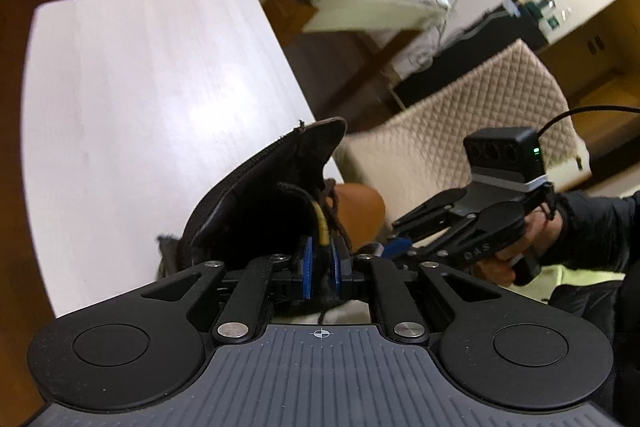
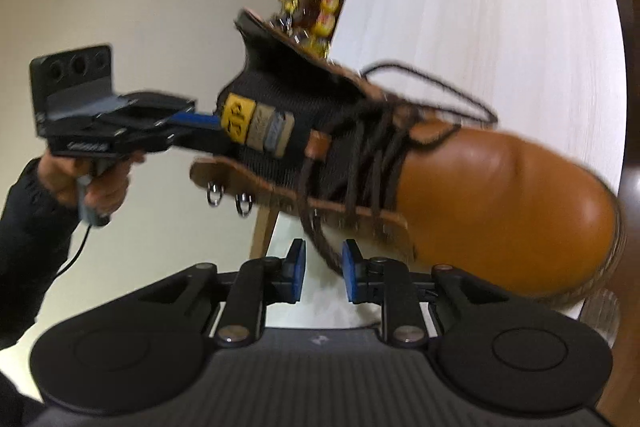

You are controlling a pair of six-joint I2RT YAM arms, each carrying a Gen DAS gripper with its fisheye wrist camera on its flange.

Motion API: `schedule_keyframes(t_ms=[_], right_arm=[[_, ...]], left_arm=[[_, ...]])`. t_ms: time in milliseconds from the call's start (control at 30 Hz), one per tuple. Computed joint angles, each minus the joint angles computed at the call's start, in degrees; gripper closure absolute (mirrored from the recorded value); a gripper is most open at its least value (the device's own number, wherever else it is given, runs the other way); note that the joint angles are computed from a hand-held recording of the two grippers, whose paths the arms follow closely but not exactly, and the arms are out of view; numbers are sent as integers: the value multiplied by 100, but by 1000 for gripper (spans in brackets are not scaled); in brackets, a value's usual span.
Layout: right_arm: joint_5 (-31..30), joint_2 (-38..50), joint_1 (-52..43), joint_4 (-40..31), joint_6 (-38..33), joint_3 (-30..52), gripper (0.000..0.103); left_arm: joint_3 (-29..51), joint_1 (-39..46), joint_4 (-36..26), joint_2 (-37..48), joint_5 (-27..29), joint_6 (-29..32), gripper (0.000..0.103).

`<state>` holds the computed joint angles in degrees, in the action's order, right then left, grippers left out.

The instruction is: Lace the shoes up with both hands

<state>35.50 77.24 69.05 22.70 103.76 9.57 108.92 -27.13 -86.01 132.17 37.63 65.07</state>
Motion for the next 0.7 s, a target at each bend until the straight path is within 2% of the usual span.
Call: schedule_keyframes(t_ms=[133, 233, 300, 400, 433, 533, 567, 700], right_arm=[[48, -79, -210, -202, -237, 116, 81], [41, -205, -308, -321, -486, 170, 99], [-161, -282, -346, -581, -708, 363, 99], [-912, -75, -469, 320, -1144, 322, 99], [-1279, 173, -487, 848, -1320, 319, 99], [-2551, 1342, -618, 2420, -1771, 532, 100], [-3108, 1915, -658, 2640, -1973, 891, 100], [-3780, 3083, -773, 3558, -1910, 1344, 100]], left_arm=[[-705, 283, 288, -485, 129, -108, 94], [-1230, 572, 428, -778, 204, -72, 94], [-1502, 738, 438, -889, 258, -83, 94], [-1972, 864, 578, -1065, 196, -150, 94], [-2143, 846, 655, -1125, 145, -182, 94], [-2642, 767, 893, -1291, -4, -273, 94], [-2790, 726, 974, -1339, -37, -287, 94], [-3645, 531, 1521, -1657, -94, -515, 92]])
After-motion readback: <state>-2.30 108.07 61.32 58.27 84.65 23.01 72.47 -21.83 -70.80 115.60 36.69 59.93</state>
